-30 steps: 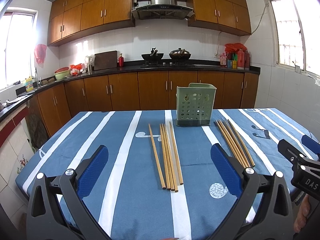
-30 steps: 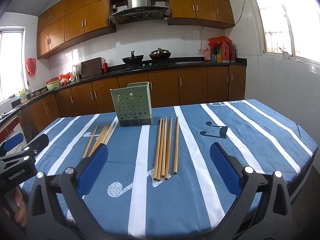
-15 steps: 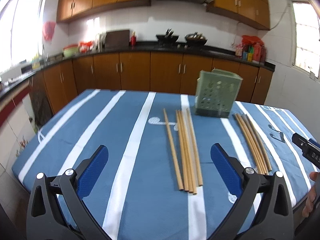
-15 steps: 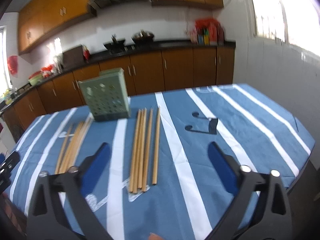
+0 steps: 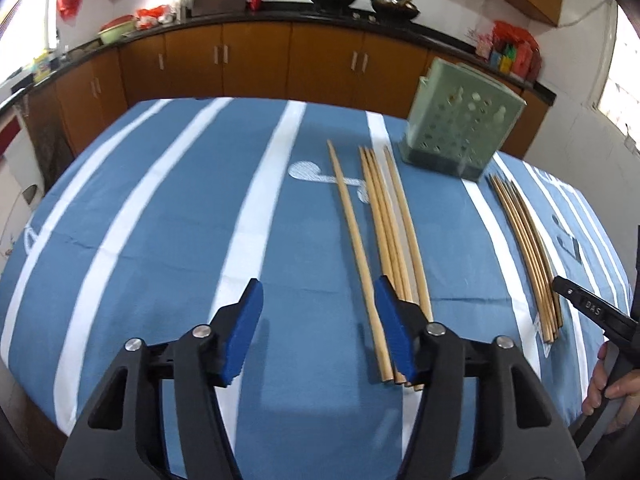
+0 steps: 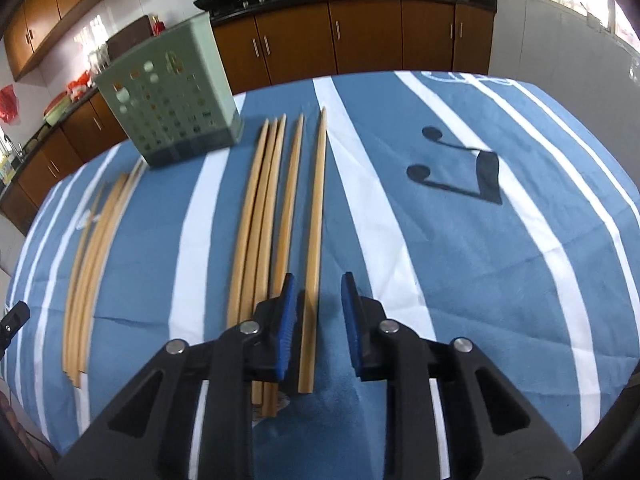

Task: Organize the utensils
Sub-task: 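Close the left tool on one wooden chopstick while the right tool grasps another, then lift the left tool's chopstick upright toward the green basket while the right tool lifts its own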

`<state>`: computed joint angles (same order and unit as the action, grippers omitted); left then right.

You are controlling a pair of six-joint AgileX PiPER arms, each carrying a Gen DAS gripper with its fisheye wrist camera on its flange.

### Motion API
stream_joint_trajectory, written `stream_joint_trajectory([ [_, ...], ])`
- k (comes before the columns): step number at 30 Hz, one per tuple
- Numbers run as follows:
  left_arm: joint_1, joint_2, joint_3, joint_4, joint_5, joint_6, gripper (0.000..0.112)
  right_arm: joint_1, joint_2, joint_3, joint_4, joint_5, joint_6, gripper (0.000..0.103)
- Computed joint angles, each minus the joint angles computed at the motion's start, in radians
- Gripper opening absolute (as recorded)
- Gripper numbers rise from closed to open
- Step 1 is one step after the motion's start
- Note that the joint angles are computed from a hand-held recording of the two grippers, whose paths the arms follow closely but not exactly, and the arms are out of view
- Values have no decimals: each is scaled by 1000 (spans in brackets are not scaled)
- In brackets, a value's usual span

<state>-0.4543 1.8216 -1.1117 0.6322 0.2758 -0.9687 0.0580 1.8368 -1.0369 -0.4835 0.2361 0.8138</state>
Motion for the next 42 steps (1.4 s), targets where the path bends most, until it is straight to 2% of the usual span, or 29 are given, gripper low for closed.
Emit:
stream_joint_trajectory([
  [1, 2, 9, -13, -53, 1, 60, 52, 7, 1, 4, -76, 2, 72, 15],
  [3, -2, 31, -40, -141, 8, 163, 47, 13, -1, 7, -137, 12, 128, 10],
  [8, -11, 116, -139, -305, 60, 357, 31, 2, -1, 6, -110, 1, 99, 8],
  [13, -13, 164, -196, -352, 102, 407, 19, 3, -1, 7, -156, 2, 138, 8],
  [17, -20, 182, -219, -261, 124, 325, 8, 7, 3, 4, -178, 4, 154, 9],
  [22, 8, 211, -265, -228, 140, 286, 7, 6, 13, -9, -177, 5, 137, 8],
  [26, 40, 229, -289, -260, 125, 330, 7, -29, 40, -50, -72, -4, 43, 8],
  [30, 54, 205, -239, -301, 69, 390, 8, -54, 45, -56, 76, -28, -95, 9],
  [37, 54, 176, -182, -295, 22, 377, 8, -43, 27, -17, -56, -55, 27, 10],
  [42, 48, 165, -133, -150, -41, 223, 8, -46, 26, 5, -171, -90, 140, 10],
])
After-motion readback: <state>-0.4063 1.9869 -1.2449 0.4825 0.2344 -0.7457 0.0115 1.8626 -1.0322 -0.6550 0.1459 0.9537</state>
